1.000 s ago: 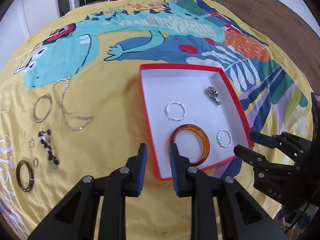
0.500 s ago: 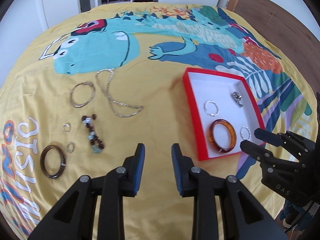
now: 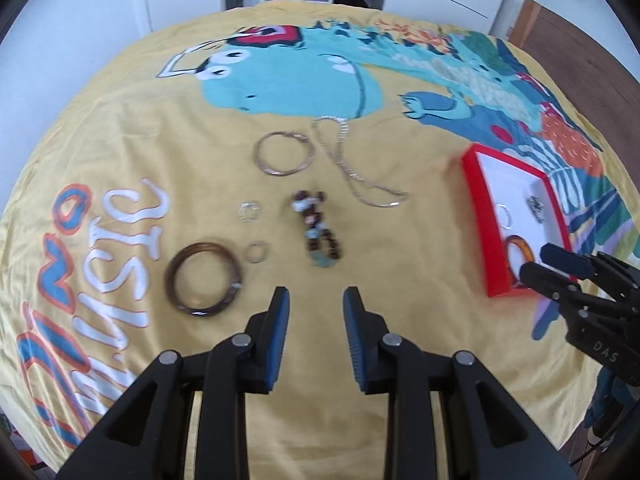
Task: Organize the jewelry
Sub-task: 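Withdraw both tools from the box toward the remaining jewelry, then grasp the dark brown bangle with the left tool while the right tool grasps a small silver ring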
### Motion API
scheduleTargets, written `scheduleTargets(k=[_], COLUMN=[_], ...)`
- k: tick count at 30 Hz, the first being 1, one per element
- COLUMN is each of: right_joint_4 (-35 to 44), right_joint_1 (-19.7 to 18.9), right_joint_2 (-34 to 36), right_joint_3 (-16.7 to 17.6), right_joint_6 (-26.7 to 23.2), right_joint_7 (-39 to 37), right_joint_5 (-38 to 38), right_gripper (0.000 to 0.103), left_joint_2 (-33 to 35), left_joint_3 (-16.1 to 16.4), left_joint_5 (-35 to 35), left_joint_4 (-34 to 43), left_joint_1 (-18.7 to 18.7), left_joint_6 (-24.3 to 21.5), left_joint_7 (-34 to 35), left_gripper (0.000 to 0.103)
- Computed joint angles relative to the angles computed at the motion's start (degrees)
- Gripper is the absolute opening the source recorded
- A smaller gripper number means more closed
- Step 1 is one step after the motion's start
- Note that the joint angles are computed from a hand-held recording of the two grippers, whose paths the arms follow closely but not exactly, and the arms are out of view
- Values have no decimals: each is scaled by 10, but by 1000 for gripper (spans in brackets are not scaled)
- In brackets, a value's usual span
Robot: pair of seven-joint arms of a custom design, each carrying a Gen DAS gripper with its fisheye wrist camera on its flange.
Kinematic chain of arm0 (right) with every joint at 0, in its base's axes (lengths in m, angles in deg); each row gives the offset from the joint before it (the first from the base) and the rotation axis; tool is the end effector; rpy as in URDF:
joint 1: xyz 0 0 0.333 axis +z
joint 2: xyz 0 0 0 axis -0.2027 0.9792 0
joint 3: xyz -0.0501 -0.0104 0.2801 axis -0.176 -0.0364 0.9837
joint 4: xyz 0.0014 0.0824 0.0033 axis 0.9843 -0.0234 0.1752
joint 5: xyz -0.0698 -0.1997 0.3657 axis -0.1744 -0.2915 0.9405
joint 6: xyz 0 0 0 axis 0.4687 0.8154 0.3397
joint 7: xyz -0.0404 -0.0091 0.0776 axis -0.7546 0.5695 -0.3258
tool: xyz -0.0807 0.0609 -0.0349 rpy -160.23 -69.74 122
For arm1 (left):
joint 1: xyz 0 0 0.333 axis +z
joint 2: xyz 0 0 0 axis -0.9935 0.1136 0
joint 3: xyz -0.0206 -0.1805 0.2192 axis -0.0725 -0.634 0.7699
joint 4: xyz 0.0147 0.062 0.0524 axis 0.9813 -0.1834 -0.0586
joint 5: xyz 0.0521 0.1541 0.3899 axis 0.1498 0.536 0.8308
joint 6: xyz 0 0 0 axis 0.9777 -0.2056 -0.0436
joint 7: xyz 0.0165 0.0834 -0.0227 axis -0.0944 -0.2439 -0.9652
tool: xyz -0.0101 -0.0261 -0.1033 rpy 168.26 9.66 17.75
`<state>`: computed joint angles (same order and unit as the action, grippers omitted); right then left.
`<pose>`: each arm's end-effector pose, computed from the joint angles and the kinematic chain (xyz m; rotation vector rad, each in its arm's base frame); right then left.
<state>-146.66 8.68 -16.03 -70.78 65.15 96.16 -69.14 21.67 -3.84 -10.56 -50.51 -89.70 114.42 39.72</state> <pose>0.4444 0.2268 0.5439 -1.8370 1.9234 -0.4285 0.5184 -0.1522 0.5399 -1.6596 2.3200 -0.6475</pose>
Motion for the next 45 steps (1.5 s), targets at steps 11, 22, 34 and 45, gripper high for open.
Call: scheduleTargets(k=[11, 22, 34, 45], right_joint_4=[53, 97, 139, 174], right_joint_1=[25, 36, 41, 46], right_joint_2=[84, 151, 206, 254], right_joint_3=[7, 9, 13, 19], right_joint_6=[36, 55, 73, 97], right_joint_7=[-23, -49, -72, -99], right_joint_5=[28, 51, 72, 113], right_gripper=[45, 45, 45, 40], left_joint_2=[16, 64, 102, 139], left_joint_3=[27, 37, 40, 39], left_joint_5=[12, -20, -32, -45], left_joint_4=[-17, 5, 24, 48], left_joint_1=[50, 66, 75, 75], left_joint_6=[4, 6, -2, -6], left_joint_7=[-38, -53, -73, -75], left_gripper=[26, 27, 27, 27])
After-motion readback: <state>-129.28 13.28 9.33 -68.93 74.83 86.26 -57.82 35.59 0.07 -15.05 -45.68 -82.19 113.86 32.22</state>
